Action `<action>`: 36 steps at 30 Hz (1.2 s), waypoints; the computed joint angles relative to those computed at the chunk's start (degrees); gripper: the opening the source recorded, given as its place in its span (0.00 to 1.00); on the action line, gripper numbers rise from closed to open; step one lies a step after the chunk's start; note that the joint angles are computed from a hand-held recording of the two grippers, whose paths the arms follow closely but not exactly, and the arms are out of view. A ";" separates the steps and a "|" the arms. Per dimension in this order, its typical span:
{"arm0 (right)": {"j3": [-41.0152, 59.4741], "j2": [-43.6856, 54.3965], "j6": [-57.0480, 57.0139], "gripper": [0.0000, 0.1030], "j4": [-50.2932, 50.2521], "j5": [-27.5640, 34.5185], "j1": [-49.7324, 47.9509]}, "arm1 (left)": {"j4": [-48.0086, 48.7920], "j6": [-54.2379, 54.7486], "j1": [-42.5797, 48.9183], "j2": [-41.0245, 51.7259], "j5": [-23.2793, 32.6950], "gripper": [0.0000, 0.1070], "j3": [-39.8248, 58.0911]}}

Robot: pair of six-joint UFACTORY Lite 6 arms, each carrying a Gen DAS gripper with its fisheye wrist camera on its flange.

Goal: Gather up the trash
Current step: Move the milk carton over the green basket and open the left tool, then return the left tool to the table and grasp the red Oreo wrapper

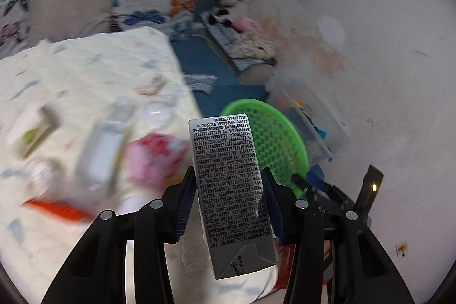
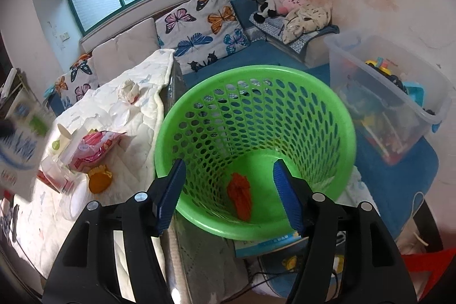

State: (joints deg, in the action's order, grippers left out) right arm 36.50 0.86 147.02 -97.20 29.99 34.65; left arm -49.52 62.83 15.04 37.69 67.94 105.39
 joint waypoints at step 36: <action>-6.59 -6.85 1.28 0.70 6.61 6.68 10.96 | -1.48 3.78 -15.60 -4.00 -20.92 0.65 -15.03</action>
State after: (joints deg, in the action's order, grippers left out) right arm 29.91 -5.99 148.30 -90.59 36.67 45.61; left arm -51.00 66.61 -0.56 33.69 47.01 90.36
